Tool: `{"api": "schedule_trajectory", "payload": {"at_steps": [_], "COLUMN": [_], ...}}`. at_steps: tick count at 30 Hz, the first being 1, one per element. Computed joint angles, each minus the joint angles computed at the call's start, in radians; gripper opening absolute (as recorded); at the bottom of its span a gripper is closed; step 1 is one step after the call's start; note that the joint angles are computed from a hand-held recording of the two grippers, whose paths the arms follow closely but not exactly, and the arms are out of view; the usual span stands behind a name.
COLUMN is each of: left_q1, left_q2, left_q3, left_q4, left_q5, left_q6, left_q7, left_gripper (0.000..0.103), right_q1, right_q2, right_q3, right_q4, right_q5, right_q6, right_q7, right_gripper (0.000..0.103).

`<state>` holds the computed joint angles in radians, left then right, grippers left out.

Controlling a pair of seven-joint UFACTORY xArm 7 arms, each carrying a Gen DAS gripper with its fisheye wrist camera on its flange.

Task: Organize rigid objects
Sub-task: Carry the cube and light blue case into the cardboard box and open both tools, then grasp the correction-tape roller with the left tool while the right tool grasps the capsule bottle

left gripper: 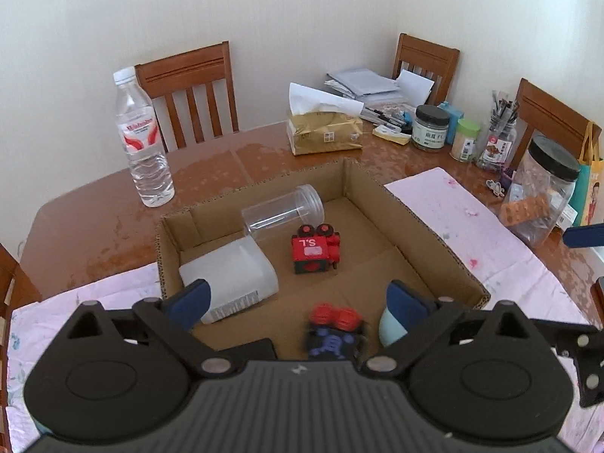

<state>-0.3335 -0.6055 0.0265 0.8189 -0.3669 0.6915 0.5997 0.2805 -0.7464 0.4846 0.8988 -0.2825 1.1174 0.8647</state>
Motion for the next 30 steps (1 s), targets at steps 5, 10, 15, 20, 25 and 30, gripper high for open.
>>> {"api": "schedule_trajectory", "payload": {"at_steps": [5,10,15,20,25,30], "left_q1": [0.033,0.071,0.106,0.131,0.156,0.175], "left_q2": [-0.053,-0.112,-0.187,-0.247,-0.292,-0.318], "left_q3": [0.008,0.027,0.054,0.095,0.14,0.175], "left_q4": [-0.026,-0.051,-0.095,-0.13,-0.161,-0.179], "left_q5": [0.02,0.049,0.074,0.077,0.065,0.053], "left_q6": [0.026,0.078,0.124,0.19,0.261,0.321], "left_q7": [-0.028,-0.051,-0.049,-0.035,-0.001,0.051], "left_gripper": [0.1,0.1,0.1,0.1,0.1,0.1], "right_q1": [0.004,0.021,0.044,0.087,0.118,0.146], "right_q2": [0.012,0.043,0.077,0.13,0.228,0.302], "right_q3": [0.011,0.022,0.042,0.055,0.095,0.112], "right_q4": [-0.007,-0.004,0.002,0.011,0.05,0.08], "right_q5": [0.012,0.026,0.039,0.061,0.032,-0.02], "right_q6": [0.005,-0.011,-0.029,-0.057,-0.021,0.032], "right_q7": [0.027,0.062,0.125,0.188,0.256,0.371], "right_gripper": [0.103,0.103,0.103,0.103,0.103,0.103]}}
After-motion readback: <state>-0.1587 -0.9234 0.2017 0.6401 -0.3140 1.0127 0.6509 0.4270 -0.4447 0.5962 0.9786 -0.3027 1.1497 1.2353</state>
